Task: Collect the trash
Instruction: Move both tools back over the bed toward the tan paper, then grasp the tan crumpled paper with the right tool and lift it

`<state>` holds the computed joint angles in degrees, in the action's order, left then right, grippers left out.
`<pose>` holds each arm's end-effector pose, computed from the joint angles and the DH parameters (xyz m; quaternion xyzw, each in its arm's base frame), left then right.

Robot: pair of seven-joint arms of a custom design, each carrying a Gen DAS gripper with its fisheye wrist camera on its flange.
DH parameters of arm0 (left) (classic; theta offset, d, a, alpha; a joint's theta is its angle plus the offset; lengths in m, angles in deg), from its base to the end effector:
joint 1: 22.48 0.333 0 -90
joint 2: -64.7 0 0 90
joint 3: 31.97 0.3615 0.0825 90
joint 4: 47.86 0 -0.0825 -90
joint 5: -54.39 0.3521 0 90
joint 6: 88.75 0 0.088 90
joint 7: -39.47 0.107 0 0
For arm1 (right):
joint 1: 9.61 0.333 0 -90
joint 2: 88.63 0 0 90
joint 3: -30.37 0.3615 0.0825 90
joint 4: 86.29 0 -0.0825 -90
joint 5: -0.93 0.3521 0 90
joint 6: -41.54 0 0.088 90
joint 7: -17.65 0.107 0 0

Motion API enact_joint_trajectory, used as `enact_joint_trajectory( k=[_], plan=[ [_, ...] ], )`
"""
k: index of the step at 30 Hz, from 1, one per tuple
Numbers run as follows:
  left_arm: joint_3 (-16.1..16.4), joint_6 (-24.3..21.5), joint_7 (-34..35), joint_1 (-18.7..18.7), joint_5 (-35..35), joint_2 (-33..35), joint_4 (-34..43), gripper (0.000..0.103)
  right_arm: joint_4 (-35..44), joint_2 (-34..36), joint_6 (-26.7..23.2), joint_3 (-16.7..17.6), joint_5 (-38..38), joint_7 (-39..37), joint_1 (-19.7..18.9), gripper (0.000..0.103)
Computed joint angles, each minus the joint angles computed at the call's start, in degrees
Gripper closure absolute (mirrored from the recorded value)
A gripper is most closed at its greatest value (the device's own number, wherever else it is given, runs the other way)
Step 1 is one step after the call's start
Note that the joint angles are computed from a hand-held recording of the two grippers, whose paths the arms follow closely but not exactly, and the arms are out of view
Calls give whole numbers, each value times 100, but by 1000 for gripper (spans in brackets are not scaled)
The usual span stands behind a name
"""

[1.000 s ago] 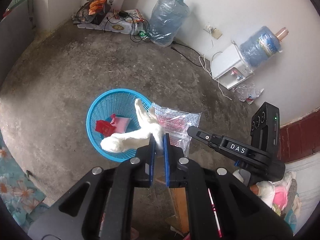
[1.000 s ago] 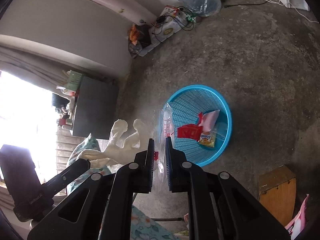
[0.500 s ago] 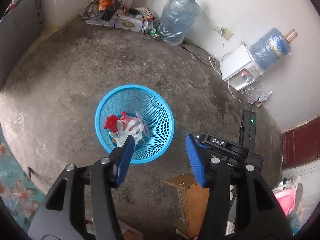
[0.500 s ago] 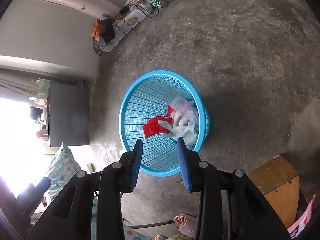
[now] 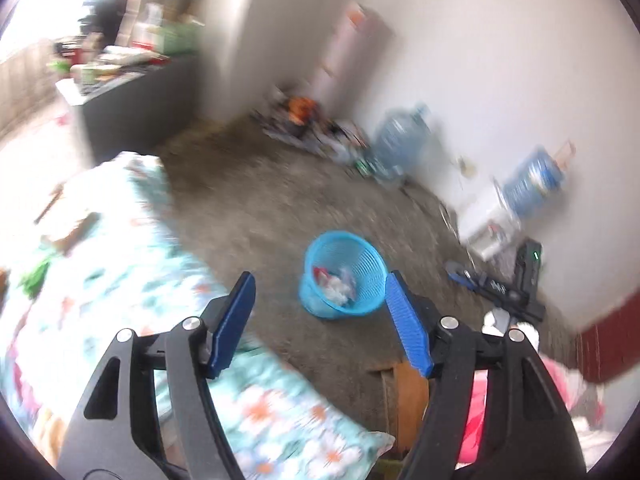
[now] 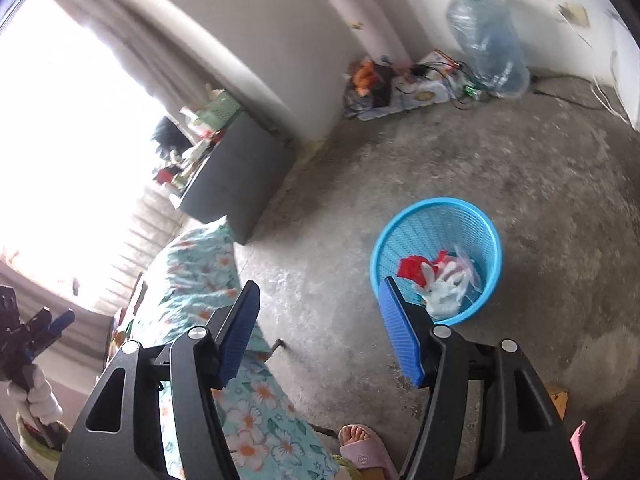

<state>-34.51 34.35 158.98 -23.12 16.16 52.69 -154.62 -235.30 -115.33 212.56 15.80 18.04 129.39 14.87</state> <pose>0.4899 -0.0560 0.7130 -0.5326 0.7545 -0.3818 0.0359 0.3942 0.0321 0.5586 -0.4617 0.7836 -0.0716 0.4095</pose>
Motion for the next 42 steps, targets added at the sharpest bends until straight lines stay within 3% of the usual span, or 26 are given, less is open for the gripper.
enact_joint_trajectory(
  k=[3,9,17,23,27,34,37,42],
  plan=[
    [463,135,-83,365,-174,-664,-396,39,317,-87,-195,208,-89,-198,348,41],
    [1369,25,45,864,-620,-1505,-979,37,902,5,-523,268,385,-811,1420,40],
    [2055,-27,594,1255,-742,-2262,-1889,37,1708,428,-1191,781,1235,-1435,1864,40],
    [2239,-77,922,1485,-827,-2557,-2306,37,2216,757,-1502,952,2361,-2112,2232,40],
    [2284,78,1217,1578,-896,-2833,-2650,37,2581,1186,-1748,984,3535,-2643,2551,40],
    [2370,326,1623,1519,-1089,-3095,-3064,37,3423,2296,-2687,1248,4832,-2567,2376,39],
    [2414,319,1680,1496,-1161,-3072,-3122,37,3796,2795,-2843,1436,4882,-2134,2155,35],
    [2257,607,1983,1505,-1124,-3100,-3248,38,4337,3341,-2994,1721,4135,-1119,1839,35]
  ],
)
